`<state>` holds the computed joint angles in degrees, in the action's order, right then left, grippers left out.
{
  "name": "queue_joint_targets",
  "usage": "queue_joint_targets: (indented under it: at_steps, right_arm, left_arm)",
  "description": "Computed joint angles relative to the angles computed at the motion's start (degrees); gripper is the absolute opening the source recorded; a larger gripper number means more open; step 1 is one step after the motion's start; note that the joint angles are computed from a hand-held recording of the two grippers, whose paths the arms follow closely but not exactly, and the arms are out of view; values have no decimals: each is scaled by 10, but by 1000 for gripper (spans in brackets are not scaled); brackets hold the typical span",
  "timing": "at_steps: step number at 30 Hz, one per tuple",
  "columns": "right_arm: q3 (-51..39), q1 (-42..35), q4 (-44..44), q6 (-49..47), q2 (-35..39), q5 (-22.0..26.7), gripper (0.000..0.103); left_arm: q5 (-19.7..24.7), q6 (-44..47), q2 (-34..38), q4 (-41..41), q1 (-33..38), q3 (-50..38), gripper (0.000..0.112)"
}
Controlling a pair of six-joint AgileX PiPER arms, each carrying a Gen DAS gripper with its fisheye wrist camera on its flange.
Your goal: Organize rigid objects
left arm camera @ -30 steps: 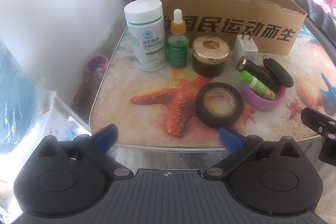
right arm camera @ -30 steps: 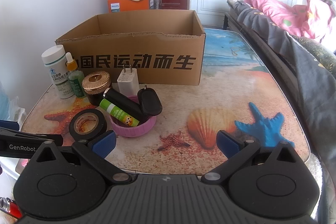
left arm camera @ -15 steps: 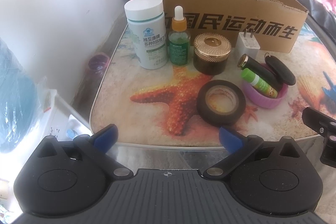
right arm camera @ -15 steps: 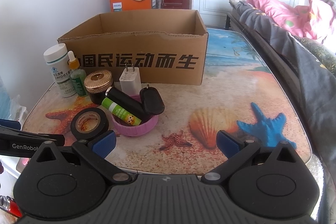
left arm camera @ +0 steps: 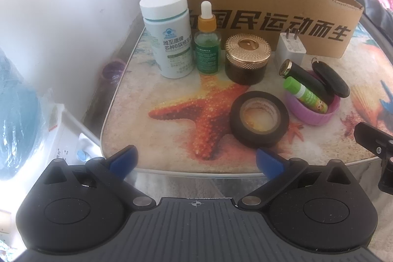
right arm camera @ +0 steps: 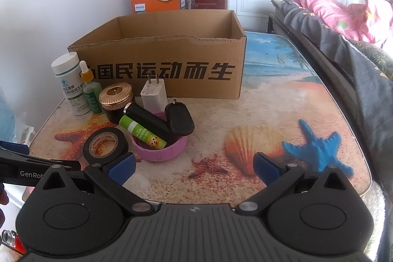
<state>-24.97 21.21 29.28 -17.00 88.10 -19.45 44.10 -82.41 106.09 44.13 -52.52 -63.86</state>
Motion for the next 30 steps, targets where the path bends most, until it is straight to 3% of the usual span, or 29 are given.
queue_joint_targets:
  at_steps: [5, 9, 14, 18, 24, 30]
  right_arm:
    - [-4, -34, -142, 121, 22, -12, 103]
    - [-9, -81, -314, 259, 41, -40, 103]
    - [-31, -172, -558, 470, 71, -96, 103]
    - [-86, -252, -784, 682, 117, -144, 101]
    - [-186, -298, -978, 881, 202, -200, 79]
    - [-265, -316, -1086, 997, 274, -249, 66]
  left_arm:
    - [-34, -1, 8, 22, 6, 0, 103]
    - [-77, -17, 10, 59, 9, 5, 103]
    - [-196, -149, -14, 206, 26, 58, 102]
    - [-252, -235, -17, 317, 38, 60, 100]
    - [-284, -138, 20, 274, 37, -1, 92]
    - [-284, 19, 71, 161, 23, -74, 64]
